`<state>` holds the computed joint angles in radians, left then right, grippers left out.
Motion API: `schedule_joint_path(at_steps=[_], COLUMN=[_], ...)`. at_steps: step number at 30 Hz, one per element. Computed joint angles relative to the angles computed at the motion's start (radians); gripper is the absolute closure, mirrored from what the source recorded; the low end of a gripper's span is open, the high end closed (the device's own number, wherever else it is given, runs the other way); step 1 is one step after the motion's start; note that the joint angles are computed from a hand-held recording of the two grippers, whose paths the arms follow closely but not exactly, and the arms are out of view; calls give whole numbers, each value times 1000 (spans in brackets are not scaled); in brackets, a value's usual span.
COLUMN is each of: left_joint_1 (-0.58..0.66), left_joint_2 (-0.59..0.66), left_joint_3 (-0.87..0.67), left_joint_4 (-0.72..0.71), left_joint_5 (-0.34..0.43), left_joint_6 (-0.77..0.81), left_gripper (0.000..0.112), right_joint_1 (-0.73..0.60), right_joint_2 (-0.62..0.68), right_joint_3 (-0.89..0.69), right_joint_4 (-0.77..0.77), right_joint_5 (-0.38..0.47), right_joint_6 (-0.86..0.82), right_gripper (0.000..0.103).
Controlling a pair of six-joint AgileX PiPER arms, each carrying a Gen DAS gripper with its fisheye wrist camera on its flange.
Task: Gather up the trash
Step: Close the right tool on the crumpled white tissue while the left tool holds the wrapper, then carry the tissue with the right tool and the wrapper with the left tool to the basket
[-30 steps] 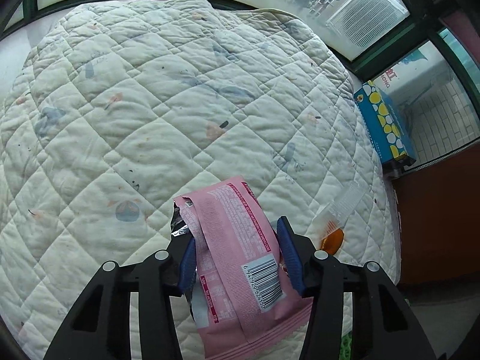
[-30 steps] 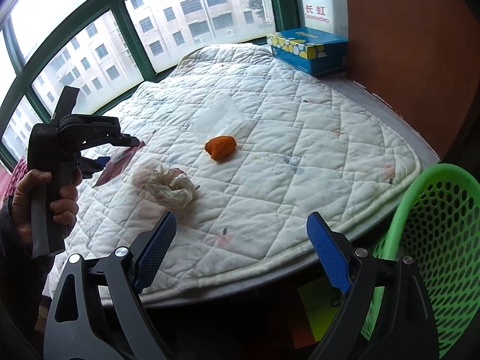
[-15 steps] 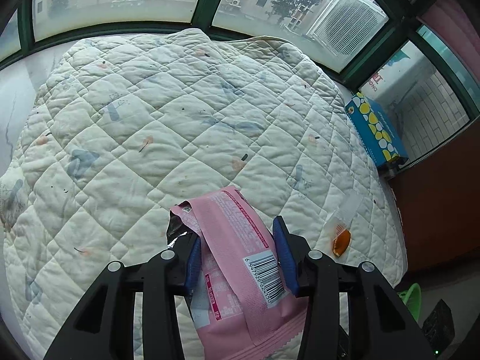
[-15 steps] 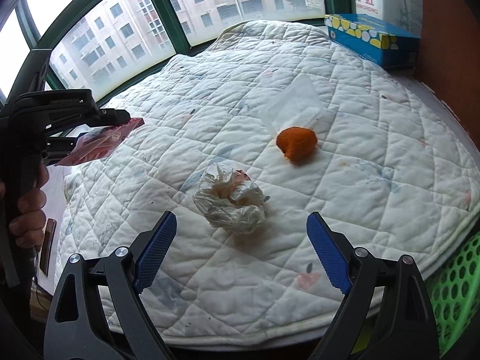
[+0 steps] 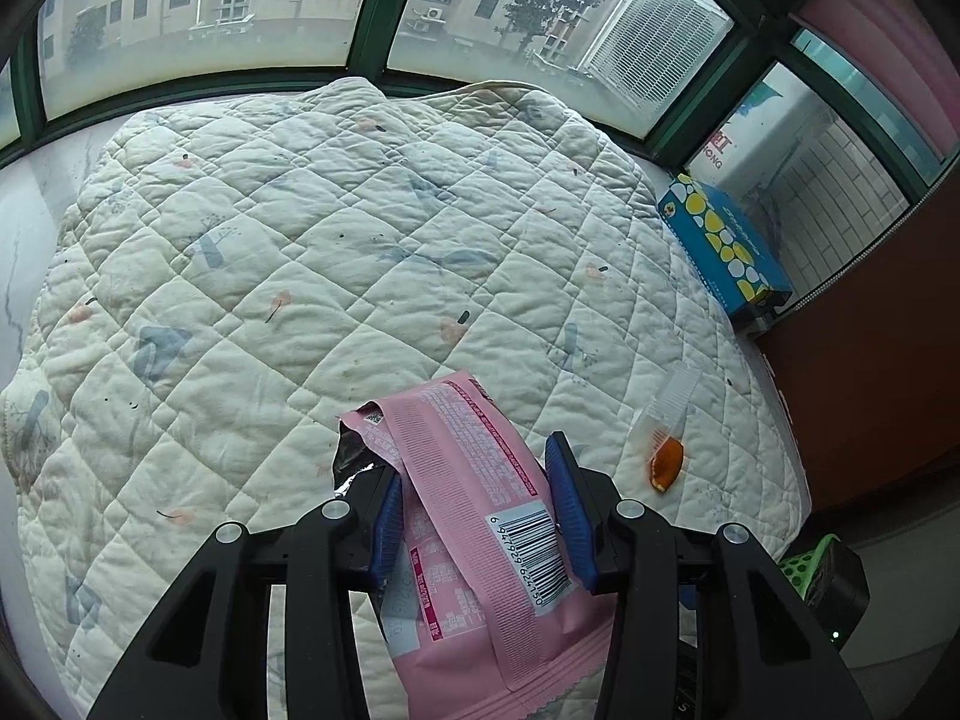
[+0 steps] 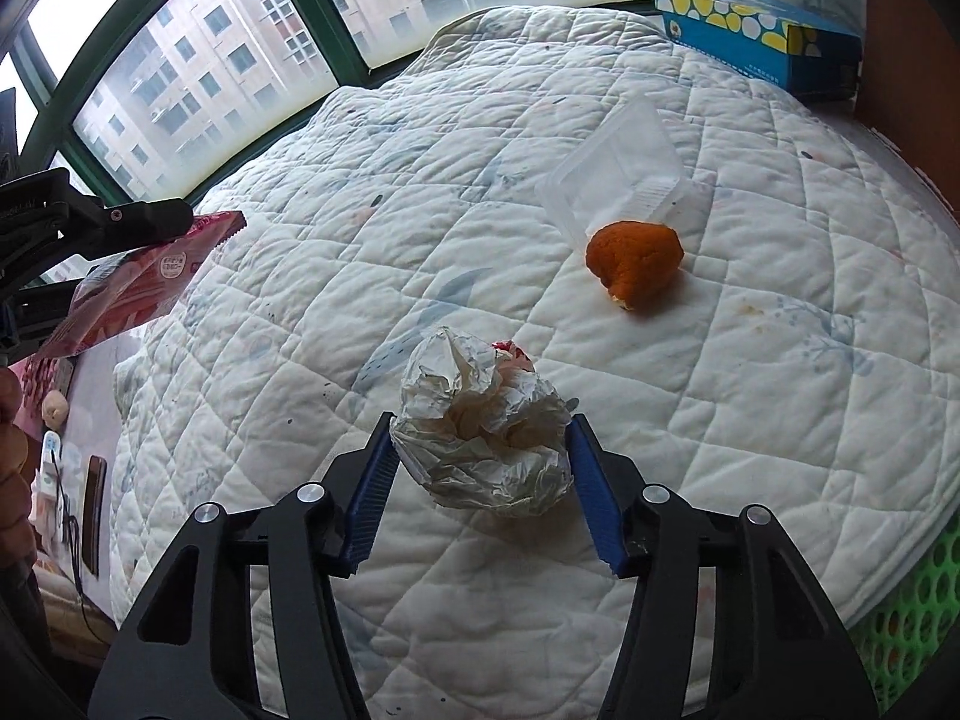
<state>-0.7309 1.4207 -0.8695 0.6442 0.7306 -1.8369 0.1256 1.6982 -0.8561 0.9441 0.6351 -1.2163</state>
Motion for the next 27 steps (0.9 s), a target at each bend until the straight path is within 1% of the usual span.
schedule_joint_path(at_steps=[4, 7, 14, 16, 21, 27], left_joint_1=[-30, -54, -107, -123, -159, -203], left_joint_2=[28, 57, 165, 198, 294, 427], left_joint_3=[-41, -82, -222, -270, -420, -650], left_joint_4=[10, 16, 1, -3, -32, -80], left_joint_5=[7, 6, 0, 5, 29, 78], left_joint_6=[10, 22, 87, 109, 184, 315], left_gripper=[70, 70, 70, 70, 70, 70], right_joint_1=[-51, -112, -301, -354, -514, -715], right_joint_2=[-54, -98, -185, -199, -195, -161], right_joint_3=[24, 32, 28, 23, -26, -118], right_joint_4=[-3, -15, -42, -51, -72, -89], right_joint_5=[31, 75, 191, 211, 286, 351], right_joint_6=[-21, -26, -70, -84, -109, -149], right_gripper=[47, 47, 47, 47, 47, 47])
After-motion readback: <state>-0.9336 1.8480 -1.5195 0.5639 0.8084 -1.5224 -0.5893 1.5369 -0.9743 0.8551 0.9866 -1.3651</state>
